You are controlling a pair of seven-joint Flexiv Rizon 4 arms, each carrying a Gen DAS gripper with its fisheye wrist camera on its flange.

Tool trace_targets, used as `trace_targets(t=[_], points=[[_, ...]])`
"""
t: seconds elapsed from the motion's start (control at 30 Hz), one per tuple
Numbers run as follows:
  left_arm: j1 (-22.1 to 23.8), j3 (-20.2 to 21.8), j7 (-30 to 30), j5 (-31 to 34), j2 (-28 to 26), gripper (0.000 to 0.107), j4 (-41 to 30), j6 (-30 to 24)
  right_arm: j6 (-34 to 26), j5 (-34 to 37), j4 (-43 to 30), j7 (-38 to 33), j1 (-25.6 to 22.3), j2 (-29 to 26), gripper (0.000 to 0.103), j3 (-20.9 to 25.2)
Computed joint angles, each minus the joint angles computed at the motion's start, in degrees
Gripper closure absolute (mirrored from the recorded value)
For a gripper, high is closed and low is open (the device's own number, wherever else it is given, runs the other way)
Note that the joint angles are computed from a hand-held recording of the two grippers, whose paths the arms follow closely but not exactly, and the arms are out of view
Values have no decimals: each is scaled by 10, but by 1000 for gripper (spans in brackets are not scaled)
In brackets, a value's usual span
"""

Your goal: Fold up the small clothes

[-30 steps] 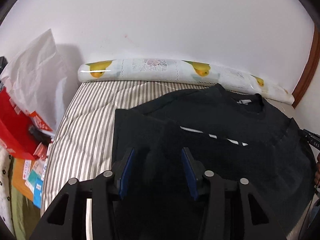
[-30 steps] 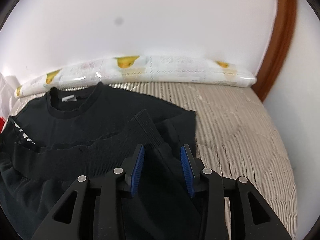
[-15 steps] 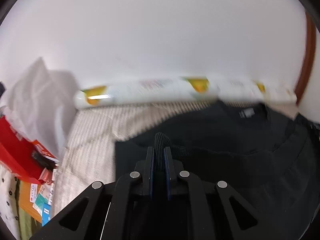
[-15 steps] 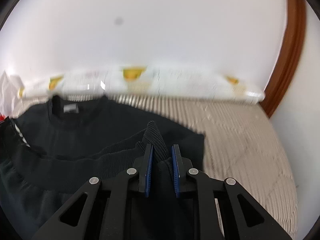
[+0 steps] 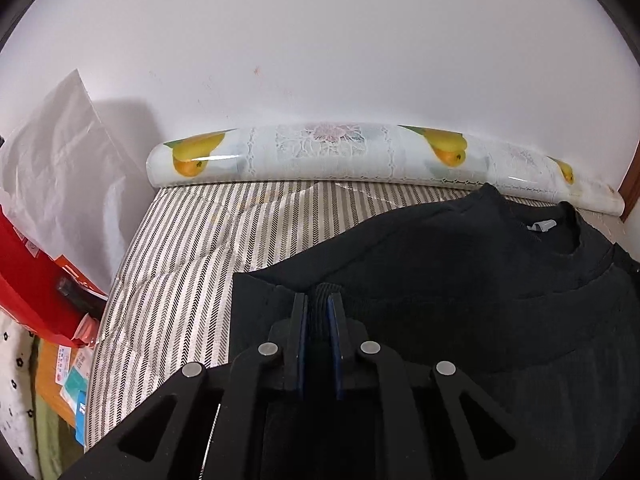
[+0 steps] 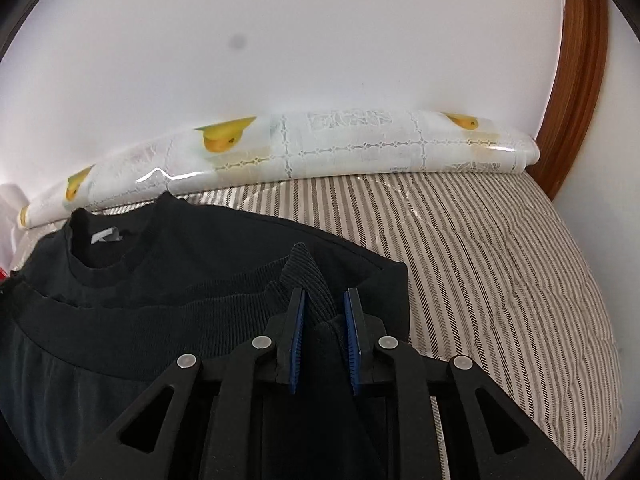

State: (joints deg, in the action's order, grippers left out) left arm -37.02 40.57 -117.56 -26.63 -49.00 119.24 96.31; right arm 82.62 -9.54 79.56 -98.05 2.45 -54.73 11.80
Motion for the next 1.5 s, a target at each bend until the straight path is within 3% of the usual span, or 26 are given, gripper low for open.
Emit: trace_targets(t=[0.17,0.43,0.53,0.73,0.87,0.97,1.13,1.23,1.37,1.5], points=[[-9,3,-5,2,15,85,10,-10,27,-8,37,10,22,23,65,-39],[-94,50,-56,22,50,63,52,-32,110,-21,186,23,12,108,61,-63],[-149,76,-83,32,61,56,74,-35,143,-28,254,21,-3,142,61,-67],[-285,143,-145,46,70,55,116,-56,209,-50,373,9,-69,190,59,-38],[-340,150,-192,41,84,55,155,-30,224,-70,422,13,-115,208,59,-15],[-327,90,-227,22,113,55,207,63,235,-91,450,19,-153,217,57,5],[-326,22,-268,-24,115,55,247,114,234,-139,479,33,-222,221,56,46],[-283,-35,-297,-26,119,55,267,165,226,-165,485,47,-258,219,55,71],[-200,-111,-375,-3,108,55,298,282,227,-180,489,60,-272,218,52,79],[-136,-153,-380,18,105,55,301,318,227,-185,485,71,-267,216,52,72]])
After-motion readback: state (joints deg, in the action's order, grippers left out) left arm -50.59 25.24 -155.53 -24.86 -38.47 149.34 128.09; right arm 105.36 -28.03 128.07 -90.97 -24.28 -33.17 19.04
